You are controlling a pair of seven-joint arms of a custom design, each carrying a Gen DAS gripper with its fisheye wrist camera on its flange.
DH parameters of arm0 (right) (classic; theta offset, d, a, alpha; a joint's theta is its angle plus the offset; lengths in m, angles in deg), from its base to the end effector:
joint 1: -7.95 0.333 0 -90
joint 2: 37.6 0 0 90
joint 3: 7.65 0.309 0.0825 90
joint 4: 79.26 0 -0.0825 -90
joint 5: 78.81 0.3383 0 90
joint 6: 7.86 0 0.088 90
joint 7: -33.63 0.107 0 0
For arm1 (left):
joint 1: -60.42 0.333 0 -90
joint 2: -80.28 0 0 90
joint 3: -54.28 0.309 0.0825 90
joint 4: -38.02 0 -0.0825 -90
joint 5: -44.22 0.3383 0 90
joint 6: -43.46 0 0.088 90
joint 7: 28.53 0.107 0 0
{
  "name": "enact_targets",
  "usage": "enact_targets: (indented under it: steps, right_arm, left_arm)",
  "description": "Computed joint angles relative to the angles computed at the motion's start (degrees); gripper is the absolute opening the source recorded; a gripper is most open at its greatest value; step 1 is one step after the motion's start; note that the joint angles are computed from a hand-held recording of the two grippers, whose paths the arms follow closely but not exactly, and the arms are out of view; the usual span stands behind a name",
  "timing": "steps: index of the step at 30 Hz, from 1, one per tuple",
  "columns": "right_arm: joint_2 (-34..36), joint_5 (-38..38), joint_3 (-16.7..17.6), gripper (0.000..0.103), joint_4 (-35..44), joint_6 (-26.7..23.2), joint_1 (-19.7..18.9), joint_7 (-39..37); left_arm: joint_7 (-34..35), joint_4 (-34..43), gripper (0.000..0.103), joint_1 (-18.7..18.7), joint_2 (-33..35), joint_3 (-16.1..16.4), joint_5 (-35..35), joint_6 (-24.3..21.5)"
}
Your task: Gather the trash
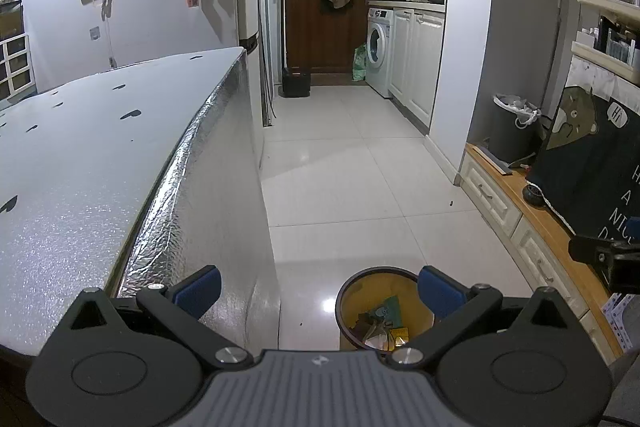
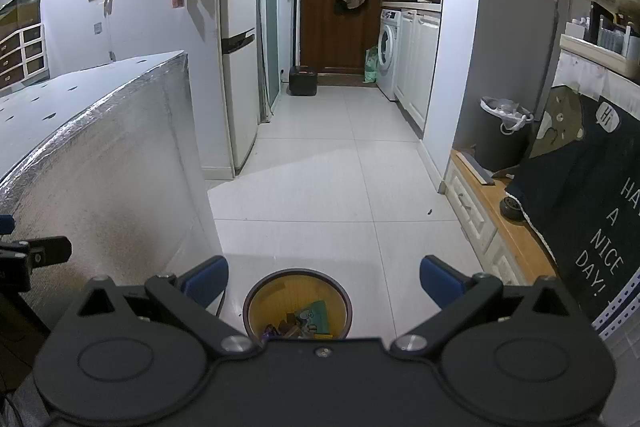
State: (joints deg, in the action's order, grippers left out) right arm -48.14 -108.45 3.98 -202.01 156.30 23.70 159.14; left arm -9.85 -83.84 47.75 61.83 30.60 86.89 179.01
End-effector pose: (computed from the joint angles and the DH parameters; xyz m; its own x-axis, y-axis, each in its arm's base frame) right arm 0.4329 0.2640 0.5940 0.2910 -0.9565 0.0199 -0.5511 -0.1846 -0.8138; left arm 0.3670 -0.2913 0.6004 0.1776 -0.9840 0.0115 -0.6037 -0.1182 -0.7884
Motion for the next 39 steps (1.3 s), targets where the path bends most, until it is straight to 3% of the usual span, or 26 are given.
enact_targets:
  steps: [39]
  right_arm:
    - [0.02, 0.03, -0.03, 0.103, 0.03, -0.26, 0.15, -0.10]
  left_arm:
    - [-0.79, 1.34, 0.103, -1.06, 1.25, 0.00, 0.77, -1.01]
